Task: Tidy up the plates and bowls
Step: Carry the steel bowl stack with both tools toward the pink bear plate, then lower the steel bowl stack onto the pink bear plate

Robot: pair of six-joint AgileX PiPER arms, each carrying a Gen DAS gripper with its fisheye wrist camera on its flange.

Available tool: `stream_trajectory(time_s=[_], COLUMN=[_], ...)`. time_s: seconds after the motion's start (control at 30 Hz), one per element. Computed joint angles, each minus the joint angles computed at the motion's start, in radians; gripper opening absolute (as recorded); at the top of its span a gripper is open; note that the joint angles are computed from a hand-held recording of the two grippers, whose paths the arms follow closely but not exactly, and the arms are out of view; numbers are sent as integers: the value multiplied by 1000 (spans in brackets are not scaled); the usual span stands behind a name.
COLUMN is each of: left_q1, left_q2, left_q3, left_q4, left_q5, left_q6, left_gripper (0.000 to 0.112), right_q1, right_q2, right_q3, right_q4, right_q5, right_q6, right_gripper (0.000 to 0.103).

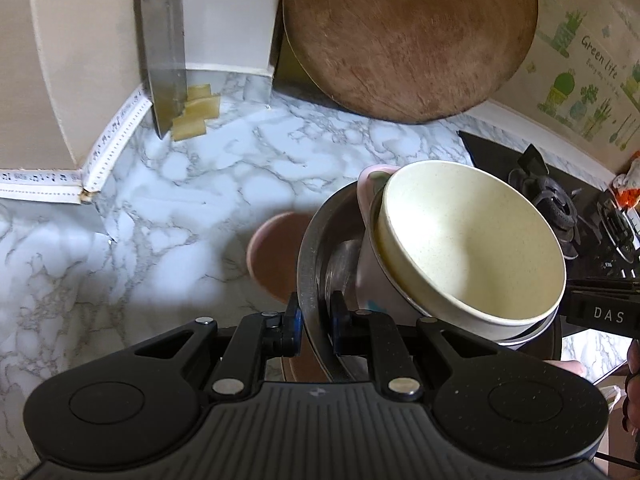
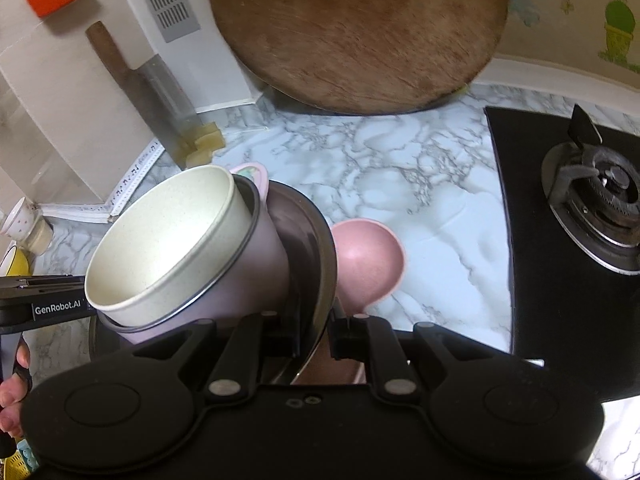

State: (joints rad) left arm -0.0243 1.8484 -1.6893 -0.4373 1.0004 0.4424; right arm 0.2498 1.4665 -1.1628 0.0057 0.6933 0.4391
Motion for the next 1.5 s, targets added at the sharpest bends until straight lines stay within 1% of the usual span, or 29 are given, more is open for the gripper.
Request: stream_trajectory(time_s=[0.13, 0.3, 0.63, 0.87, 1.1, 1.5], left_q1=[-8, -18, -19, -17, -8, 6], left_q2=[7, -7, -17, -19, -19, -14], left_q3=[21, 76, 128, 136, 142, 117], left_q4=[3, 4, -8, -19, -40, -47], left_q5=[-26, -84, -128, -133, -129, -77], left_q6=[5, 27, 59, 68, 95, 123], left_gripper=[12, 12, 12, 12, 13, 14], right_q1=[-14, -24, -13, -16, -23, -18], right_q2=[10, 22, 35, 32, 37, 11], right_q3=[20, 42, 63, 78, 79, 86], right_q4=[20, 39, 9, 14, 36, 28], right_q5=[-20, -44, -63, -79, -82, -76], right_q6=[-30, -58, -22, -1, 9, 31], right_gripper=[14, 14, 14, 14, 17, 24])
